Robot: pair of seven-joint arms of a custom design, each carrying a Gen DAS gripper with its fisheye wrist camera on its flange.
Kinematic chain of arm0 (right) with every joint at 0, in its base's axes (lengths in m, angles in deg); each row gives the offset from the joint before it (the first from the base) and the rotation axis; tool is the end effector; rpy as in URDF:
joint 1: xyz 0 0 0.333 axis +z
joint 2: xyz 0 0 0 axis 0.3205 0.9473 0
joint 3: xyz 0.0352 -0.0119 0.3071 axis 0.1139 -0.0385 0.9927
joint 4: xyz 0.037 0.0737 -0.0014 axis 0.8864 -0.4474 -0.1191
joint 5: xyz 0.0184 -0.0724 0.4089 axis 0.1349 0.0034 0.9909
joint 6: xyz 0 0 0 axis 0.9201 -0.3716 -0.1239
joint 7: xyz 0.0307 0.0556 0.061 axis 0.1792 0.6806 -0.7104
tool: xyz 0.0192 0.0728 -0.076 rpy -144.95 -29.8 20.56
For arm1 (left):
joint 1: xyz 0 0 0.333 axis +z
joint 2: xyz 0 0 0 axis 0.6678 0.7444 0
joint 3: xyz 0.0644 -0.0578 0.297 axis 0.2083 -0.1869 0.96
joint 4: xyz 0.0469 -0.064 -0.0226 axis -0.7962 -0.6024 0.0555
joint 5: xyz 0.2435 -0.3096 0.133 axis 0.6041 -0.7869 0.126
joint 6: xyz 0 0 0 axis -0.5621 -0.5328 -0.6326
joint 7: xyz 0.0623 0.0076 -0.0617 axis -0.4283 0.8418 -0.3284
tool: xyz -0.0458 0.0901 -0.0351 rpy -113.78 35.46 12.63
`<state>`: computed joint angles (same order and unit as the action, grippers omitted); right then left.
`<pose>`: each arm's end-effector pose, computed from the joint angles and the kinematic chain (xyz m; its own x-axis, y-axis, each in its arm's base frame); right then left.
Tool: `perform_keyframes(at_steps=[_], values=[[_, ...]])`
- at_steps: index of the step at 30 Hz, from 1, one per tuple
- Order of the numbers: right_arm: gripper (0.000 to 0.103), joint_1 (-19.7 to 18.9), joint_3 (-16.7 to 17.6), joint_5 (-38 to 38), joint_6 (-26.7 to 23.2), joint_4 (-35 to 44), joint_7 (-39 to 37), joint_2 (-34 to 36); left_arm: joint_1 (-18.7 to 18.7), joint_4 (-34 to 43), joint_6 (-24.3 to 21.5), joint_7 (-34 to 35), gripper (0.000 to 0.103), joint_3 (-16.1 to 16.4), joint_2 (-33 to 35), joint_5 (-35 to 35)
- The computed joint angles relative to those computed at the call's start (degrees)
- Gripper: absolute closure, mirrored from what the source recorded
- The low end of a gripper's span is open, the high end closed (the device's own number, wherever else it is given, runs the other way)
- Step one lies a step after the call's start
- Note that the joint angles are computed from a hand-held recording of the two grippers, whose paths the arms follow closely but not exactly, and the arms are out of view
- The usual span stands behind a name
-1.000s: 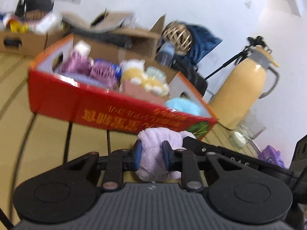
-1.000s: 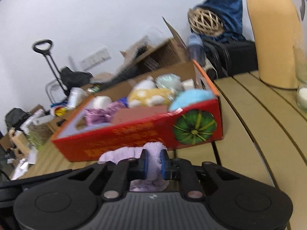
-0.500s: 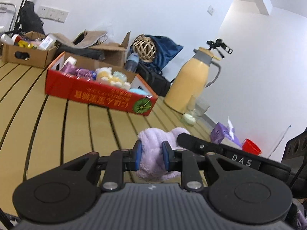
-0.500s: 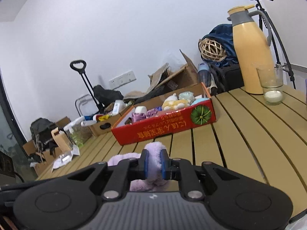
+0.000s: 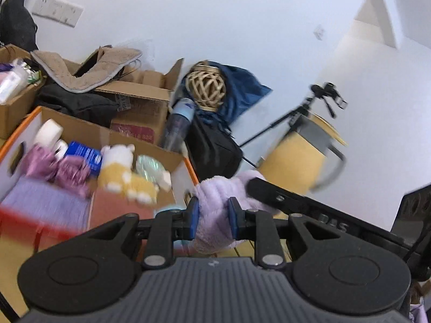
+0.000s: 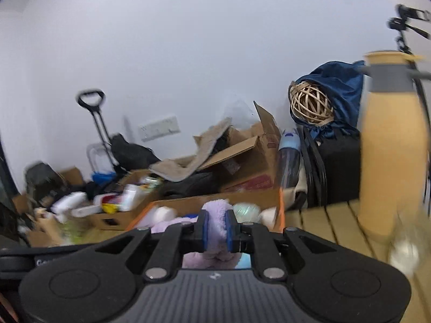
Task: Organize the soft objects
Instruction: 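Carry the lavender towel into the red box and open both tools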
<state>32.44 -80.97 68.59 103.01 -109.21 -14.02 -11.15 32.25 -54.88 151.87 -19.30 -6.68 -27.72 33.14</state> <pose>0.5905 0.1323 0.5677 0.6175 -0.7480 -0.2433 -0.4585 -0.0910 -0.8840 0.4568 -0.3212 0.5514 0.0288 -0.8497 0.5265 -0.4325 -0.4855 -0.7598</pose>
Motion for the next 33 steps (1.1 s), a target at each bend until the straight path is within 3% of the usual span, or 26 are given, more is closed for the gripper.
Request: perform_keyframes(at_steps=[4,7,10,12,16,19,20,22,26,33], values=[[0.091,0.4,1.71,-15.7,1.88,16.15,12.68,15.35,1.16,7.44,4.58,4.23,0.08,3.75,10.64,-4.74],[0.09,0.82,2.14,-25.27,1.86,23.8,19.65,23.0,0.45,10.95,4.72,18.01,0.08,5.41,16.79,-17.04],[0.09,1.84,1.38,-35.7,-2.1,30.85,24.97,29.37,-0.17,12.94,-1.28,36.34,0.079,4.11,19.92,-29.09],[0.09,3.26,0.39,-42.11,-3.16,34.21,29.1,32.63,-1.14,12.72,0.46,38.36,0.071,5.38,20.74,-29.41],[0.089,3.14,0.57,-48.1,-7.99,38.38,34.97,35.98,-1.84,10.97,2.73,42.51,0.069,6.88,20.15,-33.03],[0.085,1.65,2.22,-47.29,-7.8,37.44,35.36,35.27,-1.57,8.16,4.28,46.11,0.058,6.95,17.83,-36.42],[0.081,1.84,2.04,-47.89,-7.49,36.95,36.13,34.83,-2.16,7.36,3.13,45.25,0.052,7.47,16.36,-34.98],[0.074,2.24,1.81,-48.9,-4.74,33.93,36.71,32.39,-2.67,5.24,0.65,43.9,0.051,7.76,12.63,-31.17],[0.066,0.33,3.77,-45.6,-3.86,27.56,32.82,24.5,-2.08,-0.13,-3.95,47.53,0.047,6.53,3.49,-31.95],[0.055,-1.06,2.92,-40.33,-1.94,11.19,21.96,4.23,-1.37,-9.65,-19.3,53.51,0.035,3.43,-17.61,-34.22]])
